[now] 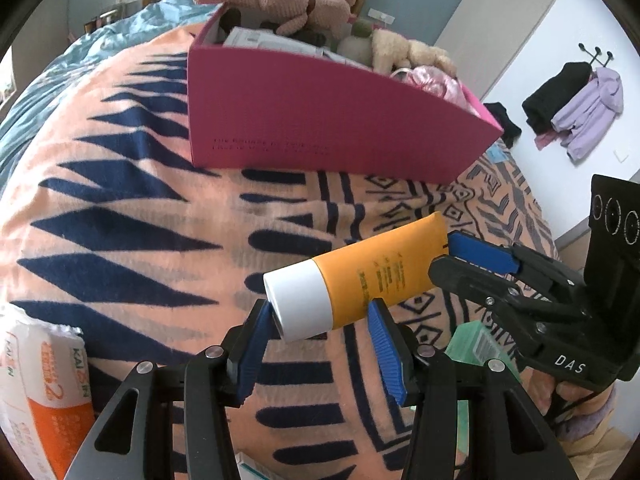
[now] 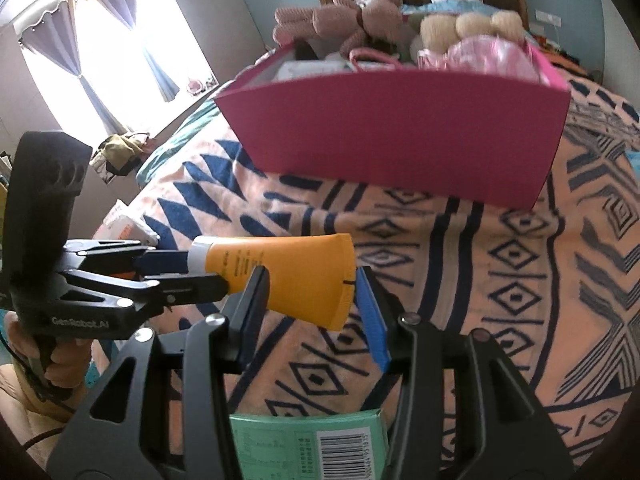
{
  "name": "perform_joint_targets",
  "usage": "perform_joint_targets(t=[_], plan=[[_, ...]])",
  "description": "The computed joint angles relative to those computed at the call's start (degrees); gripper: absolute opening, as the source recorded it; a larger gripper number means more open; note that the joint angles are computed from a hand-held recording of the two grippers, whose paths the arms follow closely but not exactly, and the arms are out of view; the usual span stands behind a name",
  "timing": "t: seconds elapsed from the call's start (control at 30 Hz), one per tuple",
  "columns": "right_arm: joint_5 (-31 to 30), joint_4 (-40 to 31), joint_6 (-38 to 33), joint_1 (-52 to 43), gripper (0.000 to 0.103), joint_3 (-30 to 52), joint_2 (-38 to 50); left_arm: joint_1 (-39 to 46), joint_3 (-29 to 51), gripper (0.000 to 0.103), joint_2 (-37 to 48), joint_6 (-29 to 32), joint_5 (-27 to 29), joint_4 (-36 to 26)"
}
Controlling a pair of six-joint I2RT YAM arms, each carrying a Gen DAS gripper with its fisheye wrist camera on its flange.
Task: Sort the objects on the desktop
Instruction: 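Lift and carry the sunscreen tube with the right gripper over the pink box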
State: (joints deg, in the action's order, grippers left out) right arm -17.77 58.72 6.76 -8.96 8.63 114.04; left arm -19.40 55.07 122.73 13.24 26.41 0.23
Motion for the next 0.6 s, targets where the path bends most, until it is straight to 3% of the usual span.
perform_joint_targets(t=[0.6], plan=[[2.28, -7.55, -0.55, 0.87, 0.047, 0.25, -13.38, -0.77, 0.73, 0.05, -6.63, -2.83, -0.64, 1.49]])
